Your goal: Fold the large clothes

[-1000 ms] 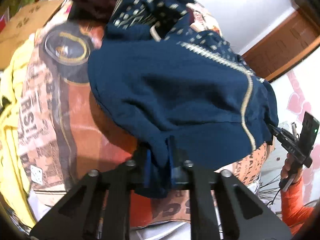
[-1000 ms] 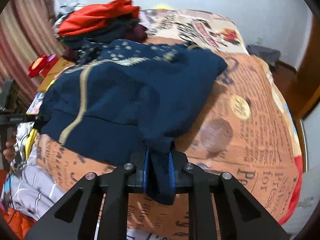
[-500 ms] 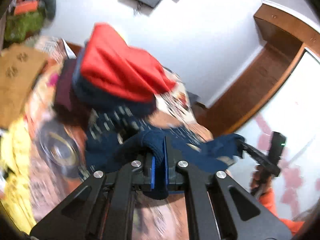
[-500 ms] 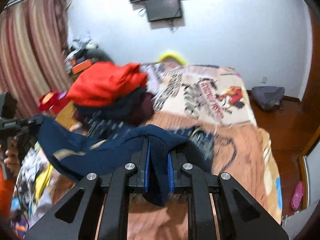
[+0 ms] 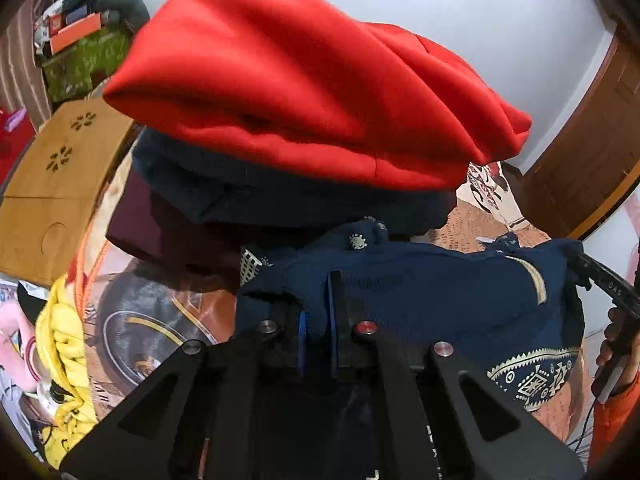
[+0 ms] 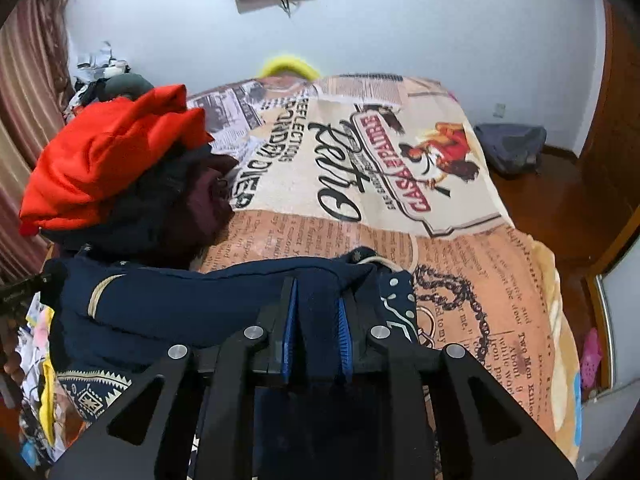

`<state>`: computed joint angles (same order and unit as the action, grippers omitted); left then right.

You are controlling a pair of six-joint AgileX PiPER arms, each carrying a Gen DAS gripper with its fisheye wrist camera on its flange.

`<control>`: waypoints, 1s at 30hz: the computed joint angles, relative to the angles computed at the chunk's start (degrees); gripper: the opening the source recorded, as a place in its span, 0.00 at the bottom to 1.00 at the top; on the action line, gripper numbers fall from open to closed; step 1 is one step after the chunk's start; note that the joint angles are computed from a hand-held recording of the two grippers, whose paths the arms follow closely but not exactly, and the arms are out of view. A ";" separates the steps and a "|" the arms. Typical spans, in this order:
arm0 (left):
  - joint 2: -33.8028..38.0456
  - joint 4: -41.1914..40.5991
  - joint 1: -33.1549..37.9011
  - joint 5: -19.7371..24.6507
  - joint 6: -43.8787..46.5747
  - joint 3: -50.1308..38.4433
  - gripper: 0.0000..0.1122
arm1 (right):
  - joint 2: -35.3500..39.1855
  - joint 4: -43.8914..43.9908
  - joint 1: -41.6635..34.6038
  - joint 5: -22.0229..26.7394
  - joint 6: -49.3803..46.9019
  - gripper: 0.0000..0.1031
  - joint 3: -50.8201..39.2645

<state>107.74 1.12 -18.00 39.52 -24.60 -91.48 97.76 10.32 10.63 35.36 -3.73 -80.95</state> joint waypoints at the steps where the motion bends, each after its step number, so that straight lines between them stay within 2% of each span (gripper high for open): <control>1: 0.07 -0.56 0.32 0.59 0.68 -0.52 0.10 | -0.04 0.25 -0.28 0.69 -0.24 0.17 -0.34; 4: -1.20 -2.17 1.00 1.38 2.42 -0.82 0.14 | -0.56 -1.67 -0.15 1.94 0.96 0.21 -1.65; 6: -2.30 -3.88 1.77 2.37 3.74 -1.72 0.18 | -2.05 -7.51 0.76 0.67 6.10 0.26 -1.28; 7: -3.36 -5.45 2.25 2.16 4.77 -1.41 0.23 | -3.58 -12.99 1.55 -0.17 10.99 0.35 -0.59; 8: -4.49 -4.83 2.00 2.07 3.85 -1.16 0.34 | -5.04 -16.18 1.87 -0.85 13.95 0.46 0.12; 10: -8.23 3.23 0.43 -0.79 -3.66 1.54 0.50 | -7.32 -16.31 1.38 -2.78 14.70 0.51 1.66; 11: -9.95 6.77 -0.24 -2.29 -6.41 3.09 0.55 | -8.71 -14.70 1.02 -3.19 13.23 0.51 2.42; 14: -12.56 12.16 -1.84 -3.09 -9.77 4.70 0.56 | -10.36 -10.31 0.97 -1.37 7.71 0.51 2.78; 18: -13.21 11.78 -3.87 -1.58 -6.96 5.69 0.56 | -12.02 -8.64 3.16 0.52 3.16 0.51 5.09; 24: -9.37 11.28 -9.62 -0.31 -4.06 8.24 0.56 | -10.32 -9.92 7.91 1.90 0.97 0.51 7.81; 30: -2.68 18.05 -15.09 -0.20 -8.40 9.25 0.56 | -4.13 -7.54 10.34 4.66 -1.38 0.51 5.89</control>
